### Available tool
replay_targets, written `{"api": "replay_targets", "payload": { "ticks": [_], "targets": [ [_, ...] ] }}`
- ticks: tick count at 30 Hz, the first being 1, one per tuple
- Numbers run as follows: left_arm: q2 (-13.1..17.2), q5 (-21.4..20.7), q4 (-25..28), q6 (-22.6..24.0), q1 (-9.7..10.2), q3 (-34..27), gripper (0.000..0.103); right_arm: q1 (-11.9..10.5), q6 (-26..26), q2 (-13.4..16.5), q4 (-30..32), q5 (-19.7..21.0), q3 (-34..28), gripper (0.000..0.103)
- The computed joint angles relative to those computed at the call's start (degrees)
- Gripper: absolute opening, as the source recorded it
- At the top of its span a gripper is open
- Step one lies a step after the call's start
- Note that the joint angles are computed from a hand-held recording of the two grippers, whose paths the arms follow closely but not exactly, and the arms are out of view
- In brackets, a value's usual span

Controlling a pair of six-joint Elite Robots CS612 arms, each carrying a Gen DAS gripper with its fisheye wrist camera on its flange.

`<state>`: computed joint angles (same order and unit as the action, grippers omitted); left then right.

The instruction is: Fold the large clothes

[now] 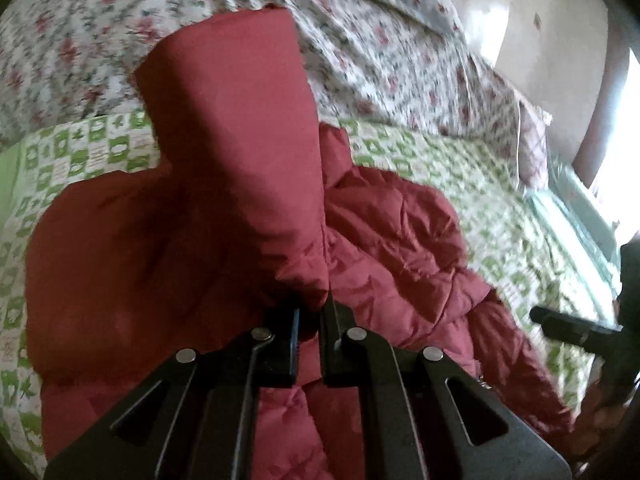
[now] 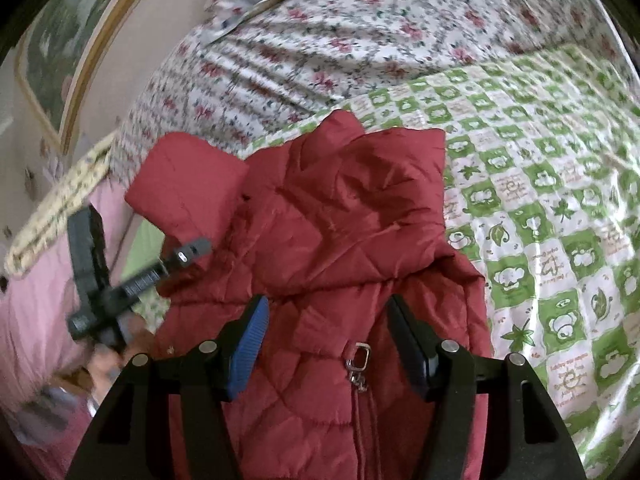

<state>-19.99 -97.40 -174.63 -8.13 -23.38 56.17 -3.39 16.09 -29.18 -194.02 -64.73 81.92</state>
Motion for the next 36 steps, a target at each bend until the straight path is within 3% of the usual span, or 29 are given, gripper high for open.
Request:
{"api": "replay_targets", "payload": {
  "ticks": [7,13,16,24,25,28,31,36],
  "targets": [
    [1.73,-3.15,3.87,1.9,-0.1,-2.54,0.006,-0.77,2.9,1.69,0.99,2.55,-2.95,0.064],
    [2.25,-7.08,6.95,3.05,0.18,-3.39,0.019,-1.15,6.22,3.28,1.23,5.09,-5.79,0.069],
    [2.0,-6.05,6.78,3.86,-0.15,-2.9,0.02,-1.24,8.29,4.58,0.42,7.29,-7.99,0.077],
    [1.87,-6.11,6.92,3.57,-0.24,-2.69,0.022,-0.66,9.98,8.92,7.7,9.15,-17.33,0.078],
    [1.74,-6.29,7.22,3.29,-0.22,-2.56,0.023,-0.57,9.73,9.58,9.18,9.94,-18.77,0.072],
    [0.87,-7.9,7.1,2.59,0.12,-1.26,0.026,-0.04,8.57,10.18,13.38,8.5,-20.75,0.015],
    [-0.94,-10.03,4.37,1.96,0.76,1.88,0.027,-0.01,8.86,9.9,11.04,7.39,-20.1,0.009],
    [-2.99,-5.74,0.22,-1.11,2.01,4.2,0.027,-0.5,8.13,7.88,6.12,5.77,-16.16,0.007]
  ]
}}
